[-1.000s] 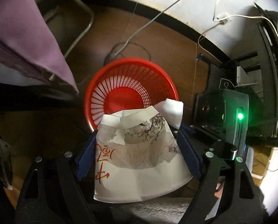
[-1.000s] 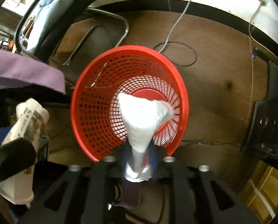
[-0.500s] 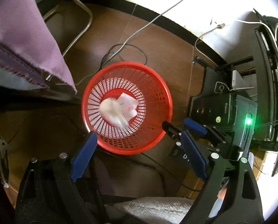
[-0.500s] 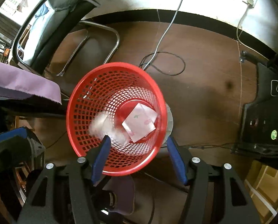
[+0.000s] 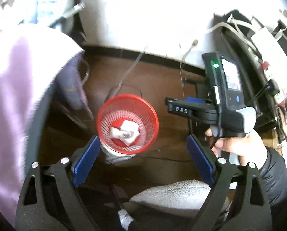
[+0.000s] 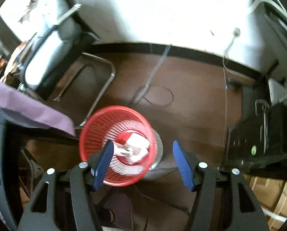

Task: Collect trash
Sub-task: 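Bring both tools back over the table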

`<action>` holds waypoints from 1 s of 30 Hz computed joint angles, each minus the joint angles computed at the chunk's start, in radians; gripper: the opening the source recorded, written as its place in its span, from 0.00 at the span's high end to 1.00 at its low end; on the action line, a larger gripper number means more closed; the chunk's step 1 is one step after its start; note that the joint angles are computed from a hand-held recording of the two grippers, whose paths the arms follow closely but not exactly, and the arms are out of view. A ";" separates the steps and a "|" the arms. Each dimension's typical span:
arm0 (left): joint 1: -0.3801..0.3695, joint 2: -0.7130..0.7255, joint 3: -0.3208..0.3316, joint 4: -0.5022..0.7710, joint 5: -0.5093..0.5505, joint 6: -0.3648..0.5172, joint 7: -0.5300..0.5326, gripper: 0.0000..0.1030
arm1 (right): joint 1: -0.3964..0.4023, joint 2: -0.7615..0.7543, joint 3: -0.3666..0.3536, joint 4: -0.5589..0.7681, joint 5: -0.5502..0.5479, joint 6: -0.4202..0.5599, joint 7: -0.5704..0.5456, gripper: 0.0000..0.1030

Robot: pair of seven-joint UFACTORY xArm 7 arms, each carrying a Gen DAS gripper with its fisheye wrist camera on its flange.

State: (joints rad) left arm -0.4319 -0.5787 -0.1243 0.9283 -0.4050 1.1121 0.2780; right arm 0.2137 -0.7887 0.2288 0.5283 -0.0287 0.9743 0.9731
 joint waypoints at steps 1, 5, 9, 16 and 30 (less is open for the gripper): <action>0.007 -0.023 0.010 0.000 -0.003 -0.003 -0.005 0.15 | 0.002 0.016 0.015 0.034 -0.010 0.005 -0.001 0.38; 0.045 -0.134 0.062 0.013 0.000 -0.009 -0.015 0.15 | 0.014 0.062 0.062 0.154 -0.042 0.021 0.003 0.36; 0.099 -0.226 0.102 0.034 0.048 -0.003 -0.014 0.11 | 0.033 0.143 0.119 0.311 -0.087 0.027 0.000 0.33; 0.220 -0.273 0.227 0.140 0.130 0.089 -0.006 0.07 | 0.060 0.358 0.212 0.616 -0.225 0.009 -0.030 0.23; 0.502 -0.118 0.446 0.375 0.267 0.144 0.025 0.07 | 0.373 1.025 0.291 1.431 -0.493 0.096 -0.155 0.15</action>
State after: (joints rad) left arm 0.0699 -0.6964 0.3219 1.3033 -0.1382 1.2557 0.3027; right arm 0.5863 0.2367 0.5202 1.9595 -0.5222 1.0703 0.8180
